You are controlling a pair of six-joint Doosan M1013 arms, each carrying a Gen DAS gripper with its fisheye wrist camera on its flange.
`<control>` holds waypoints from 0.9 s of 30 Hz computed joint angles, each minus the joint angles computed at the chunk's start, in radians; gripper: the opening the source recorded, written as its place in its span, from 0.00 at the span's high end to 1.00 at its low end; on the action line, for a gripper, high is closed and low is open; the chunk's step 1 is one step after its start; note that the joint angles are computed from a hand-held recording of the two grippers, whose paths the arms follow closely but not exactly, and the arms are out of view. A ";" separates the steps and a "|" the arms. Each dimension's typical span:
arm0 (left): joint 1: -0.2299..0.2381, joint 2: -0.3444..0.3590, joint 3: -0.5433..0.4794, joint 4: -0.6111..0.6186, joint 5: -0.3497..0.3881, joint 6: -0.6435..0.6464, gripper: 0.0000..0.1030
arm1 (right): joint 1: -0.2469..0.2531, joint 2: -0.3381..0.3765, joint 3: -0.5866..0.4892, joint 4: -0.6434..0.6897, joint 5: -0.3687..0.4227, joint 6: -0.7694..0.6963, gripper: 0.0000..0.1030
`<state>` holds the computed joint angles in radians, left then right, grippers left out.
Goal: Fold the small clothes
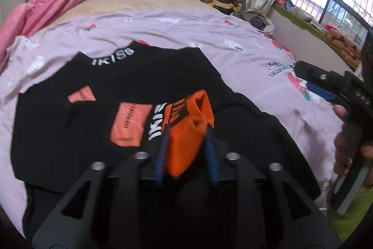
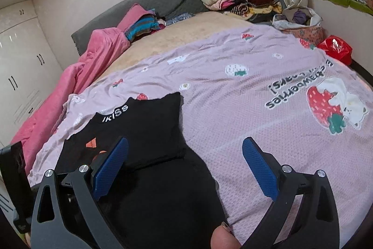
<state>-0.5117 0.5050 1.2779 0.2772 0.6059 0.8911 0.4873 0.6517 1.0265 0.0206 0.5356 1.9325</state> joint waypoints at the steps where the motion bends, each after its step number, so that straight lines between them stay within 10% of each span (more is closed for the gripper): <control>1: 0.006 -0.006 0.011 -0.053 -0.022 0.038 0.63 | 0.000 0.005 -0.007 0.014 0.014 -0.010 0.05; 8: 0.031 -0.046 0.061 0.043 -0.076 -0.131 0.51 | 0.004 0.056 -0.073 0.189 0.133 -0.153 0.06; 15: 0.070 -0.051 0.029 0.282 0.099 -0.414 0.38 | 0.034 0.146 -0.201 0.362 0.299 -0.339 0.23; 19: 0.089 -0.077 0.075 0.378 0.101 -0.536 0.35 | 0.049 0.198 -0.276 0.327 0.371 -0.309 0.43; 23: 0.115 -0.113 0.141 0.425 0.093 -0.665 0.31 | 0.055 0.195 -0.267 0.362 0.332 -0.380 0.91; 27: 0.137 -0.137 0.176 0.431 0.083 -0.726 0.31 | 0.063 0.178 -0.263 0.362 0.265 -0.456 0.92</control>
<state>-0.3748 0.3683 1.4538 0.7085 0.6887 0.1648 0.5508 0.8300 0.7639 0.3831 0.8006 1.4767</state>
